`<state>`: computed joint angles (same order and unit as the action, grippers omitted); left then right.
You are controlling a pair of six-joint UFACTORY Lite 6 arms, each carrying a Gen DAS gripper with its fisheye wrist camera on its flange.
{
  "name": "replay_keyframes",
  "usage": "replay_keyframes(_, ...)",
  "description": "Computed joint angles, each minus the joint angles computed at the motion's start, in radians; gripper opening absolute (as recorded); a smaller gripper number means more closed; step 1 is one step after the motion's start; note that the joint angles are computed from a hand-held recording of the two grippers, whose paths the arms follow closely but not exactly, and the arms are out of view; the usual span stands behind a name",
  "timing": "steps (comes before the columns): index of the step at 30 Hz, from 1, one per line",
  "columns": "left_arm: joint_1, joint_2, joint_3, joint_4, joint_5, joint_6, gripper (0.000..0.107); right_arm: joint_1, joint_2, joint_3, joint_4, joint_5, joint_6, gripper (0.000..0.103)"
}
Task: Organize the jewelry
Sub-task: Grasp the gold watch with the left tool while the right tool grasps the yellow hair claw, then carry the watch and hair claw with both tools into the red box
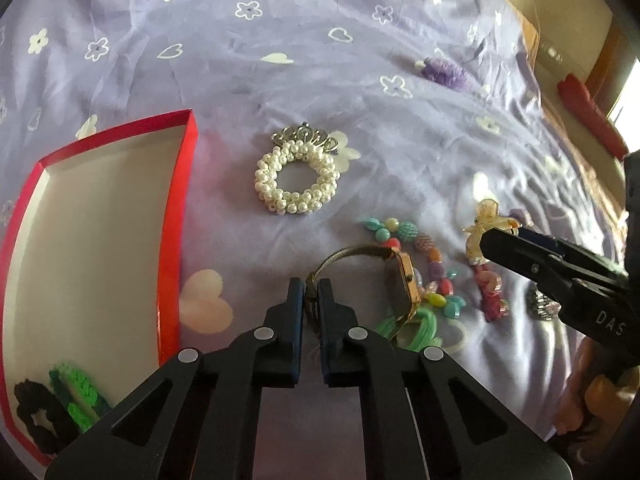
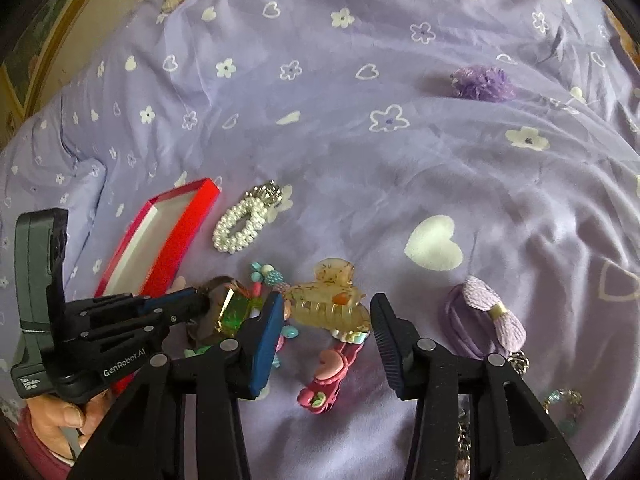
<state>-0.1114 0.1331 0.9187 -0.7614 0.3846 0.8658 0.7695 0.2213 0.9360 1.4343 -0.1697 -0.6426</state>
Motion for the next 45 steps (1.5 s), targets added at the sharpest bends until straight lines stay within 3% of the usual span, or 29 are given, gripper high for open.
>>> replay_keyframes(11,0.133,-0.205,-0.100,-0.060,0.111,0.081,0.005,0.060,-0.057,0.032,0.044,-0.010,-0.016,0.045)
replay_keyframes(24,0.420,-0.278,-0.079,-0.090,0.250,0.212,0.005,0.150,0.114,0.276,0.314,-0.006,-0.302,0.045)
replay_keyframes(29,0.519,-0.247,-0.049,-0.107,0.280,0.262,0.005,0.170,0.214,0.417,0.533,0.002,-0.541,0.045)
replay_keyframes(35,0.603,-0.182,-0.003,-0.123,0.287,0.314,0.005,0.177,0.355,0.620,0.918,-0.001,-0.958,0.045)
replay_keyframes(38,0.633,-0.140,0.028,-0.129,0.288,0.327,0.005,0.179,0.439,0.745,1.134,-0.022,-1.190,0.045)
replay_keyframes(45,0.677,-0.007,0.126,-0.126,0.260,0.337,0.005,0.178,0.657,1.075,1.455,-0.118,-1.545,0.045)
